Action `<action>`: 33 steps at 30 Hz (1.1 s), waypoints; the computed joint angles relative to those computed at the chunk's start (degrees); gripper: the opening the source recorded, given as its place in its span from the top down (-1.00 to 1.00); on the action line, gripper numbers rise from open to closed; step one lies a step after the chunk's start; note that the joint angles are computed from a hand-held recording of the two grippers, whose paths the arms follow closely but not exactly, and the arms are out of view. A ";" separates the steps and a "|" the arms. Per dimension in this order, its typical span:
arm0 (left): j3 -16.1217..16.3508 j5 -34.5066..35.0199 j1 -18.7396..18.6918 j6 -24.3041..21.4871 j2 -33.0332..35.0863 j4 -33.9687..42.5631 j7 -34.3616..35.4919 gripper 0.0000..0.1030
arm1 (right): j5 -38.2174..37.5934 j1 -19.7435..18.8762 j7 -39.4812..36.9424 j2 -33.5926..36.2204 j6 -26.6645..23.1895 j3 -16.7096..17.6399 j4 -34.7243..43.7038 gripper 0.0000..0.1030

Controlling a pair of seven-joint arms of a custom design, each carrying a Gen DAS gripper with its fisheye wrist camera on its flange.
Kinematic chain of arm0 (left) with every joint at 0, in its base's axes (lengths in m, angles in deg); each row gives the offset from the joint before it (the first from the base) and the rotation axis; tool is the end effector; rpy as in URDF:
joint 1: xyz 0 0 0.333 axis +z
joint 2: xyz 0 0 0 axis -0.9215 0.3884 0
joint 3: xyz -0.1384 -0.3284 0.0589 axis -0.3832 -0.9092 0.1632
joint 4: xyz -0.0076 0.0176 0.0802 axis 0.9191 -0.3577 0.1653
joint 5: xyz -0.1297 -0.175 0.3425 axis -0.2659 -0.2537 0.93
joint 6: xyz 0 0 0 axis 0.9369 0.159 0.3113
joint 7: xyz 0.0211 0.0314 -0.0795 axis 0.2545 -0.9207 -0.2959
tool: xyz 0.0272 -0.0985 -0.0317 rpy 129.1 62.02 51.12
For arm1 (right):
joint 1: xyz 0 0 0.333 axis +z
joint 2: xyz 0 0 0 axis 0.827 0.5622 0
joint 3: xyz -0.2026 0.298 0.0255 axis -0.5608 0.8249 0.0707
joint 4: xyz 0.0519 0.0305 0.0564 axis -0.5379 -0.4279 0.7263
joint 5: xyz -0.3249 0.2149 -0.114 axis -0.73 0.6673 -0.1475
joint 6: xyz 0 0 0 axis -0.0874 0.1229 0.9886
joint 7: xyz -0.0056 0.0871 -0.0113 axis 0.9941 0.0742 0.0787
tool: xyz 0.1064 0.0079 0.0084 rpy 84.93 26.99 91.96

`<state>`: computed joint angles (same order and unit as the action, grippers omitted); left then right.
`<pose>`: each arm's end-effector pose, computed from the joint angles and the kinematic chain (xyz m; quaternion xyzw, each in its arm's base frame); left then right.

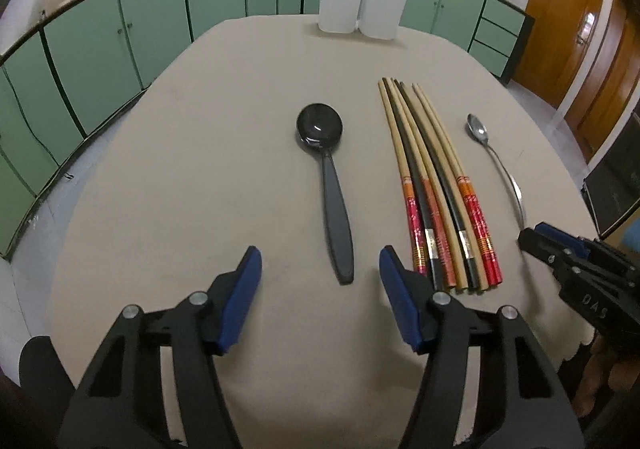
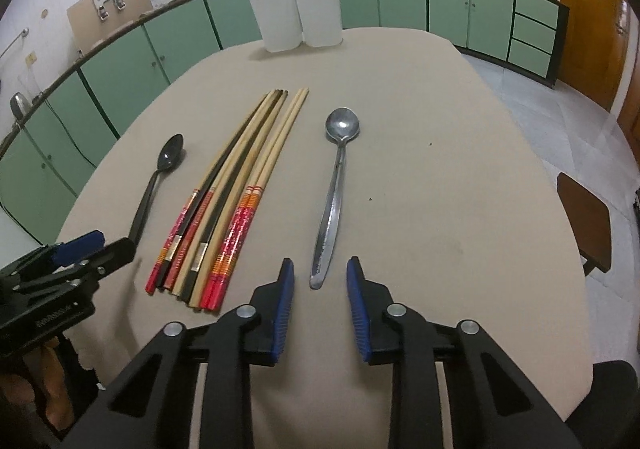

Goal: Organize utensils
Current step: 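Move both tools forward over the spoons and chopsticks, then grasp the black spoon handle with the left tool while the right tool grasps the silver spoon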

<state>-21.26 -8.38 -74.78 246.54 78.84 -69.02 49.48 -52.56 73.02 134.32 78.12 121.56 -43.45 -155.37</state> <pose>0.5265 -0.2063 0.4732 -0.6602 0.6833 -0.2446 0.1936 0.4909 0.1941 0.4858 -0.6850 0.6475 -0.1633 0.2911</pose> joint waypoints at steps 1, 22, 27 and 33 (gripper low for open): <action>-0.05 0.36 -0.02 -0.14 0.32 0.15 -0.11 -0.15 | -0.82 -0.33 0.44 0.01 0.11 0.22 -0.03 0.50; -0.95 3.83 0.86 -0.21 -3.33 1.71 -0.28 0.77 | -0.13 -0.06 -2.49 -1.41 -2.59 -0.59 4.49 0.83; -1.27 0.73 1.31 -1.84 -4.08 4.74 4.45 0.78 | 0.81 -0.03 -6.50 -1.16 -6.61 -1.17 9.67 0.83; 0.09 -11.08 0.07 -5.60 -1.76 11.17 17.93 0.78 | 5.73 -0.05 -16.13 2.00 -14.15 -1.94 18.08 0.83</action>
<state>-21.17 -19.47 -74.72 240.95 77.08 -57.85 67.41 -46.84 72.98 118.20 80.12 107.41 -45.39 -137.28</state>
